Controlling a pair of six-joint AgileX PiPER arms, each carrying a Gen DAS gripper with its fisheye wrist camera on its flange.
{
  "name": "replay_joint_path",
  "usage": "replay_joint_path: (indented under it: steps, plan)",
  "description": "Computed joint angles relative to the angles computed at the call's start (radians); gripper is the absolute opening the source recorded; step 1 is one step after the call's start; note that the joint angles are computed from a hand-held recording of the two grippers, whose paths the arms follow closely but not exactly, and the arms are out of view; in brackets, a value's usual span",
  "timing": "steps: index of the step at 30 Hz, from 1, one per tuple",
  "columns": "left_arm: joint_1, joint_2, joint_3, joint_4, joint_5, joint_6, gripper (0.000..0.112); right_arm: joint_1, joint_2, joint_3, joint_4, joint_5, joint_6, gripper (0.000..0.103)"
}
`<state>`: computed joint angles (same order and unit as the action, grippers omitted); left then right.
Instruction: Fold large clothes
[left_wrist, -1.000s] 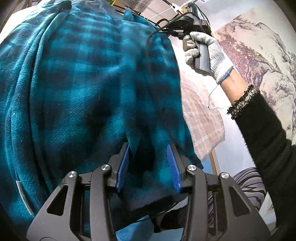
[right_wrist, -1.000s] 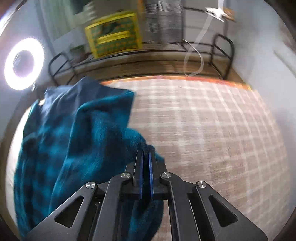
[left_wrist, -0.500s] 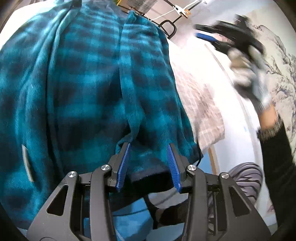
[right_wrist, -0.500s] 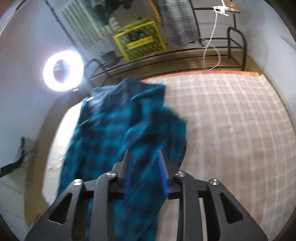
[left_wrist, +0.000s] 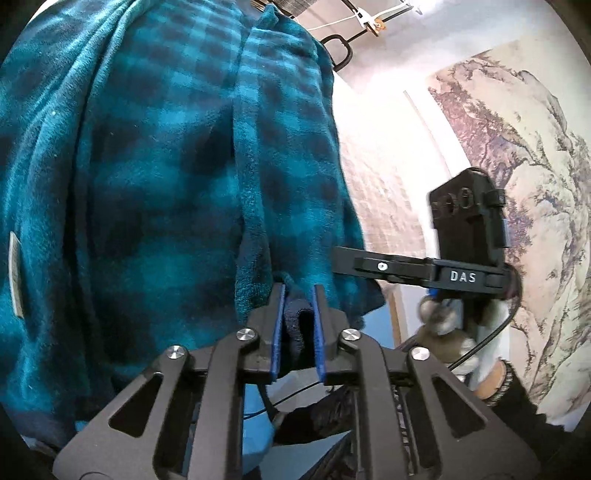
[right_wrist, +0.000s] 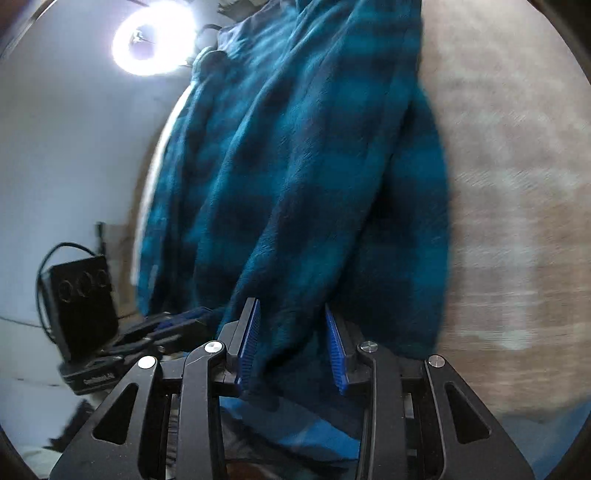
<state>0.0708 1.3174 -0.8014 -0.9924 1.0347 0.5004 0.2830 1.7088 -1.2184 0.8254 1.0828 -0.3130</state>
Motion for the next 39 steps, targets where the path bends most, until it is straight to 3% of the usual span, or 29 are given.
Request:
replay_joint_path:
  steps: [1, 3, 6, 10, 14, 17, 20, 25, 27, 29, 32, 39]
  plan:
    - [0.003, -0.002, 0.001, -0.01, 0.008, -0.001, 0.011, -0.012, 0.005, 0.014, 0.042, -0.003, -0.031, 0.034]
    - [0.011, -0.004, 0.003, -0.038, 0.023, -0.001, 0.01, -0.035, -0.005, 0.02, 0.067, 0.002, -0.041, 0.006]
    - [0.022, 0.002, 0.0, -0.106, 0.059, -0.003, 0.01, -0.069, -0.053, 0.017, 0.049, 0.008, -0.03, 0.004]
    - [-0.03, -0.014, -0.017, -0.133, 0.047, -0.02, 0.009, -0.099, -0.145, -0.009, -0.03, 0.018, 0.006, 0.004]
    - [-0.175, -0.028, -0.045, 0.009, -0.089, -0.107, 0.009, -0.041, -0.129, -0.027, -0.142, -0.016, 0.081, 0.004]
    - [-0.298, -0.064, -0.055, 0.214, -0.204, -0.235, 0.009, 0.016, -0.082, -0.022, -0.201, -0.052, 0.134, 0.004]
    - [-0.358, -0.104, -0.077, 0.343, -0.216, -0.333, 0.019, 0.084, -0.066, -0.025, -0.331, -0.099, 0.191, 0.007]
    - [-0.525, -0.269, -0.091, 0.661, -0.266, -0.594, 0.021, -0.025, -0.129, 0.033, -0.141, -0.089, 0.028, 0.012]
    - [-0.62, -0.287, -0.11, 0.781, -0.292, -0.7, 0.022, -0.086, -0.176, 0.067, -0.063, -0.089, -0.038, 0.025]
    - [-0.683, -0.266, -0.128, 0.821, -0.309, -0.717, 0.036, -0.158, -0.233, 0.111, 0.006, -0.091, -0.095, 0.028]
    - [-0.773, -0.176, -0.162, 0.877, -0.346, -0.757, 0.055, -0.253, -0.271, 0.142, 0.11, -0.084, -0.137, 0.028]
    - [-0.91, 0.102, -0.281, 1.06, -0.336, -0.882, 0.057, -0.415, -0.289, 0.187, 0.23, -0.071, -0.182, 0.028]
